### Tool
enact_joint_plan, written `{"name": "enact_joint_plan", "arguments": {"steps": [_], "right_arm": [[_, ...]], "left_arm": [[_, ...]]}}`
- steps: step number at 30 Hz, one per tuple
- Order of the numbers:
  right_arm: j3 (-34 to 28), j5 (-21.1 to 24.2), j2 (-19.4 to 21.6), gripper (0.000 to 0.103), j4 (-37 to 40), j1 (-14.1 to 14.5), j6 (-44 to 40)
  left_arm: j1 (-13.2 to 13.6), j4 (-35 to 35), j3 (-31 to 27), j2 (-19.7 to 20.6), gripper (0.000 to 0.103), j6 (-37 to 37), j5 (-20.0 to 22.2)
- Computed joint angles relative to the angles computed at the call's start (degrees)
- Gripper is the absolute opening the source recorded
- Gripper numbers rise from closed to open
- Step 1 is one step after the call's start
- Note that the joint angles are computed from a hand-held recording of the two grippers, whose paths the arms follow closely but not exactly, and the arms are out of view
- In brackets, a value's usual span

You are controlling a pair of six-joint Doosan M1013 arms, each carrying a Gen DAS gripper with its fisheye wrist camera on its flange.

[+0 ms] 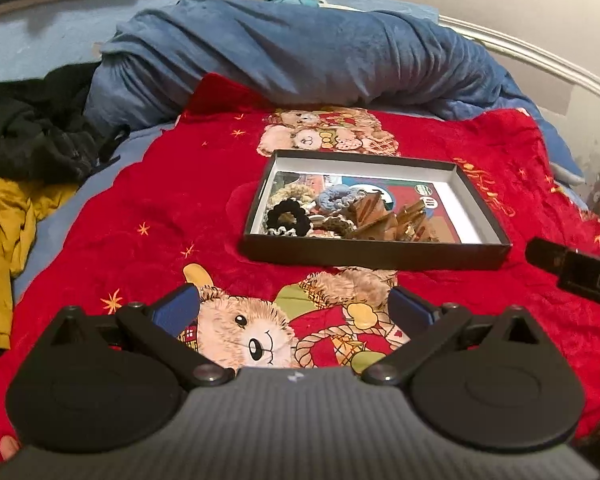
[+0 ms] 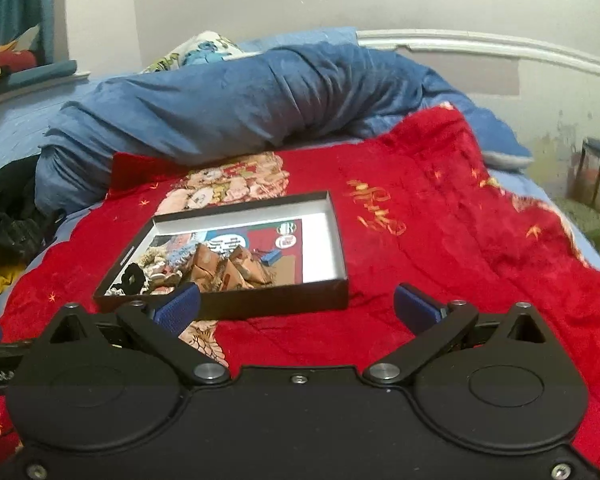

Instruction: Organize objects

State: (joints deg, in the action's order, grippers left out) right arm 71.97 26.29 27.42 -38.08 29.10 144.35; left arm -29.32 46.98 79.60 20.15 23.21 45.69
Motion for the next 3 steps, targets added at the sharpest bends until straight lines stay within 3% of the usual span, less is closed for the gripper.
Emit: {"name": "enact_joint_plan", "arguments": {"steps": [3], "right_arm": [[-0.73,0.62,0.57,0.103,2.61,-0.21,-2.40]], "left_arm": [[0.16,-0.80,-0.11,0.18,0.103,0.59,0.28]]}}
